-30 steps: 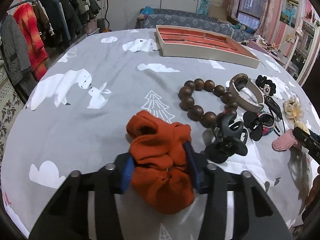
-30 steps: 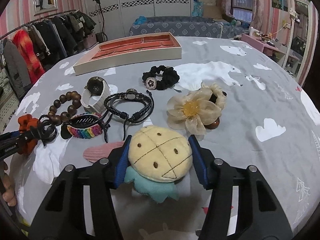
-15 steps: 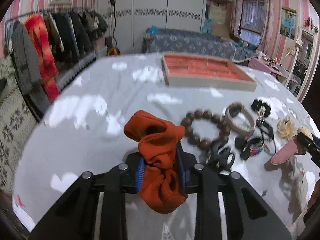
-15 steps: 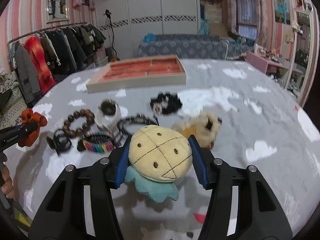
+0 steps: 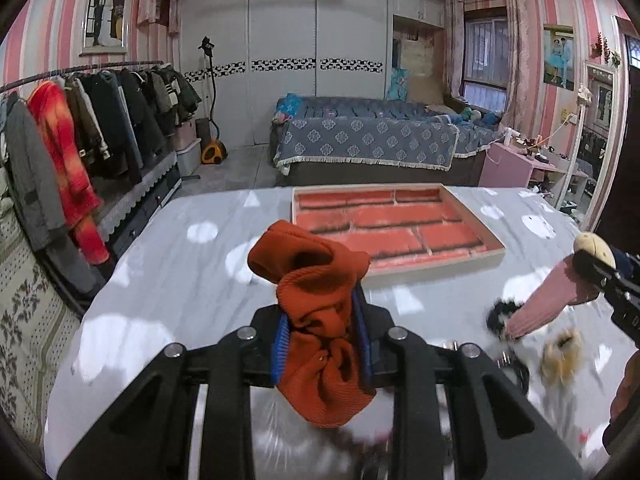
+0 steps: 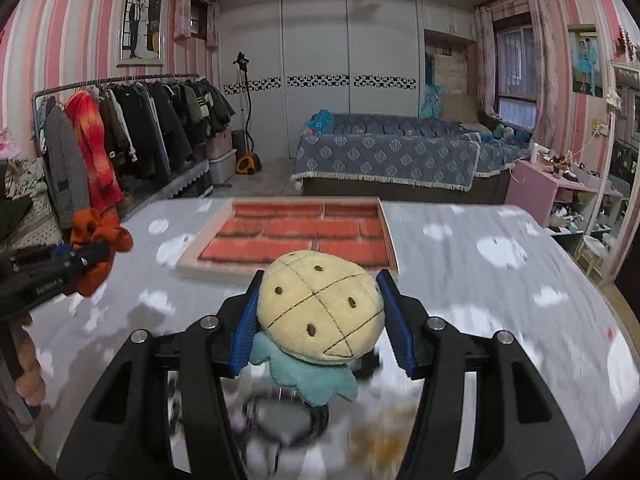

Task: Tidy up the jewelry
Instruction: 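Carry the scrunchie and pineapple into the tray and open both tools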

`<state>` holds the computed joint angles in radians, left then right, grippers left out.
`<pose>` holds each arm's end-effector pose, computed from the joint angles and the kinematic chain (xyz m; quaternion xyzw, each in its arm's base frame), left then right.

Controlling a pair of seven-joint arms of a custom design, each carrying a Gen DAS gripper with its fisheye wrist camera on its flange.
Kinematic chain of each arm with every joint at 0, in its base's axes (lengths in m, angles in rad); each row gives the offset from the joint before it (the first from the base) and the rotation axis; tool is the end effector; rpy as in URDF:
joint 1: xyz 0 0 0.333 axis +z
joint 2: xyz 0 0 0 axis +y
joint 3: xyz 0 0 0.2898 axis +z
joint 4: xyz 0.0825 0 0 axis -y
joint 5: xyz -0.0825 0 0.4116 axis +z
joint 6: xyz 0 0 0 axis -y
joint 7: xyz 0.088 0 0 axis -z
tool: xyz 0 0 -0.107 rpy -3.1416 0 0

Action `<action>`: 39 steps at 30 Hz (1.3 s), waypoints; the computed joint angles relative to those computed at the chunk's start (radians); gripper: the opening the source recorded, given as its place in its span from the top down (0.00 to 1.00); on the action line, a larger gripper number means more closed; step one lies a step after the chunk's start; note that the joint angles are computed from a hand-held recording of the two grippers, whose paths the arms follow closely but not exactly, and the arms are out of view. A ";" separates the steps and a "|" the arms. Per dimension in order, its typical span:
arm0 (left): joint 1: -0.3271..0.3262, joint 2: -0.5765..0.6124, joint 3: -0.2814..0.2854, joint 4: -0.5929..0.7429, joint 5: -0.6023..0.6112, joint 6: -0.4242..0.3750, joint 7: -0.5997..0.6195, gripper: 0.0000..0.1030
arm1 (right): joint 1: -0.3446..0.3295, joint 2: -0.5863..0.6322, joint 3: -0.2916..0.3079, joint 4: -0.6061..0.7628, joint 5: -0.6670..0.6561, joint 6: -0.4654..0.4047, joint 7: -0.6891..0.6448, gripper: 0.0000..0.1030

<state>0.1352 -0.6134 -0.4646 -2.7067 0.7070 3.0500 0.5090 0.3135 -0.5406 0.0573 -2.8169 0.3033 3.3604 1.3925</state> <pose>0.4001 -0.1868 0.4382 -0.6257 0.6248 -0.3286 0.3319 0.4040 0.1219 0.4444 -0.6709 0.5356 -0.2997 0.4163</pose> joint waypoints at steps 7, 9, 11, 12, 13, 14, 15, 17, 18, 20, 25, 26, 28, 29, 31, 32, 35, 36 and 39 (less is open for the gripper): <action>0.234 0.325 -0.148 0.312 0.207 -0.025 -0.092 0.73 | -0.034 0.301 -0.030 0.316 -0.030 -0.029 -0.031 0.46; 0.263 0.445 -0.165 0.418 0.290 -0.062 -0.119 0.73 | -0.020 0.402 -0.059 0.436 -0.028 -0.069 -0.041 0.46; 0.254 0.538 -0.151 0.495 0.328 -0.089 -0.123 0.73 | -0.078 0.478 -0.032 0.521 -0.168 -0.102 0.085 0.46; 0.245 0.598 -0.143 0.547 0.342 -0.111 -0.120 0.73 | -0.142 0.524 0.001 0.573 -0.343 -0.112 0.242 0.46; 0.233 0.646 -0.132 0.588 0.354 -0.125 -0.122 0.73 | -0.171 0.565 0.006 0.624 -0.508 -0.124 0.389 0.46; 0.218 0.705 -0.120 0.643 0.364 -0.150 -0.113 0.73 | -0.166 0.604 -0.011 0.674 -0.603 -0.140 0.474 0.46; 0.201 0.743 -0.107 0.680 0.366 -0.169 -0.101 0.73 | -0.125 0.654 -0.051 0.735 -0.627 -0.162 0.499 0.46; 0.164 0.824 -0.081 0.763 0.369 -0.213 -0.076 0.73 | -0.113 0.727 -0.054 0.815 -0.577 -0.189 0.459 0.46; 0.146 0.869 -0.070 0.812 0.356 -0.237 -0.052 0.73 | -0.106 0.770 -0.056 0.866 -0.557 -0.212 0.445 0.46; 0.116 0.947 -0.053 0.897 0.315 -0.272 0.002 0.73 | -0.085 0.853 -0.070 0.964 -0.525 -0.250 0.427 0.46; 0.057 1.095 -0.020 1.061 0.204 -0.337 0.145 0.73 | -0.062 1.004 -0.079 1.159 -0.436 -0.357 0.367 0.46; 0.050 1.122 -0.020 1.091 0.172 -0.349 0.180 0.73 | -0.051 1.025 -0.089 1.188 -0.426 -0.378 0.359 0.46; 0.034 1.169 -0.013 1.145 0.117 -0.375 0.236 0.73 | -0.029 1.071 -0.112 1.254 -0.405 -0.427 0.345 0.46; 0.021 1.189 -0.004 1.172 0.098 -0.390 0.255 0.73 | -0.021 1.098 -0.121 1.296 -0.392 -0.462 0.336 0.46; 0.001 1.218 0.010 1.209 0.059 -0.413 0.293 0.73 | -0.019 1.144 -0.130 1.363 -0.363 -0.518 0.316 0.46; -0.007 1.236 0.015 1.233 0.035 -0.425 0.318 0.73 | -0.017 1.168 -0.135 1.400 -0.354 -0.549 0.312 0.46; -0.035 1.288 0.031 1.305 -0.031 -0.464 0.385 0.73 | -0.013 1.214 -0.145 1.465 -0.340 -0.604 0.303 0.46; -0.039 1.303 0.030 1.325 -0.059 -0.475 0.414 0.73 | -0.013 1.232 -0.148 1.490 -0.338 -0.626 0.301 0.46; -0.077 1.329 0.064 1.370 -0.097 -0.506 0.455 0.72 | -0.031 1.275 -0.130 1.562 -0.309 -0.700 0.284 0.46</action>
<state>0.0580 0.7161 -0.4004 -1.3364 0.6103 2.5444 0.9636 0.2822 0.7340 -0.0728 -1.2553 -0.0061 2.6608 1.6762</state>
